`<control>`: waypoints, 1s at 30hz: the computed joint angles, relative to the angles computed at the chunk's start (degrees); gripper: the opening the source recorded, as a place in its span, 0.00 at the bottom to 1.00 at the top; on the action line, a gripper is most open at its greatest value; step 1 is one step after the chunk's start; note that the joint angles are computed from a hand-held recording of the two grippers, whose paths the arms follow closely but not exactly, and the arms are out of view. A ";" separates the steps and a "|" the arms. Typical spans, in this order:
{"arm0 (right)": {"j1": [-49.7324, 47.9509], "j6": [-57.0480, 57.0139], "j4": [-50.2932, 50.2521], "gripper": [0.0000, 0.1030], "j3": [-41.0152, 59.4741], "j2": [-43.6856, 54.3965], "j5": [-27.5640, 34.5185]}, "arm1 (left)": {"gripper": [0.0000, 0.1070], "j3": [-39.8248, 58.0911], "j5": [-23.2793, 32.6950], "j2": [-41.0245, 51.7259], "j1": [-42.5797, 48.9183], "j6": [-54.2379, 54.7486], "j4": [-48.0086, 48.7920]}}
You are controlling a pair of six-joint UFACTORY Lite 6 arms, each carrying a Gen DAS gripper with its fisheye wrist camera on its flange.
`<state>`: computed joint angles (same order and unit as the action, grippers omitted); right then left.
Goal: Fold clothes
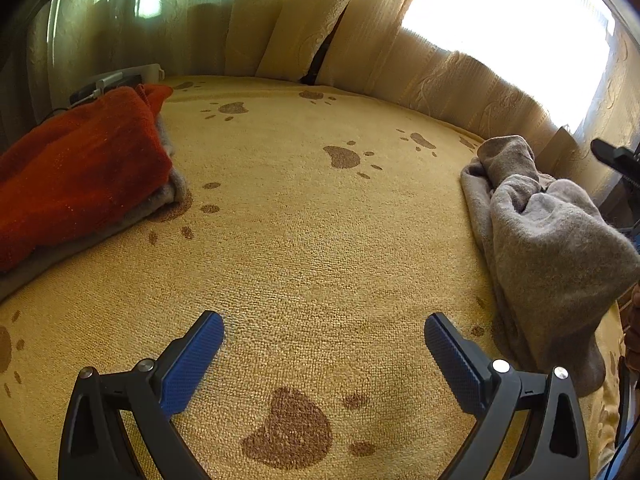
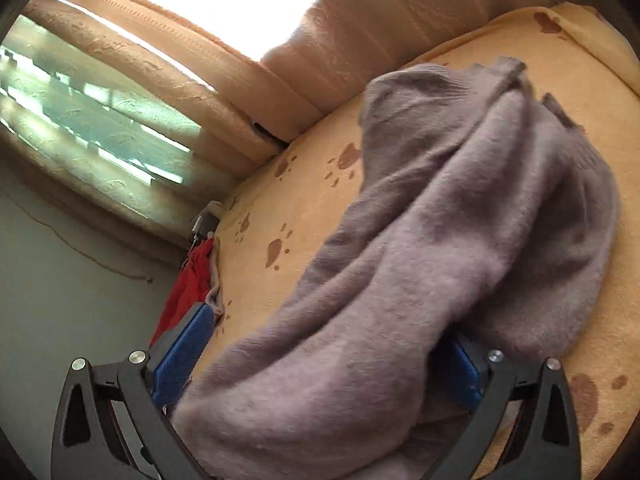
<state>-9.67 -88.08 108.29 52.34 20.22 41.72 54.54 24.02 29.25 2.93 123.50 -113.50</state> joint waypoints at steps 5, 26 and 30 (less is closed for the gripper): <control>8.83 1.49 -6.74 1.00 15.98 8.22 12.49 | 0.96 1.11 -0.33 0.67 3.25 -1.60 -2.93; -4.60 -14.70 5.70 1.00 -25.67 -9.90 12.85 | 0.96 2.53 2.58 1.88 8.80 -9.91 1.81; 6.04 -16.77 9.67 1.00 -25.86 -1.66 24.59 | 0.96 3.32 3.98 2.48 9.83 -12.03 3.46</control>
<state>-3.63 -104.85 117.96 26.48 18.56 66.31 57.87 28.00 31.74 12.76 111.46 -110.04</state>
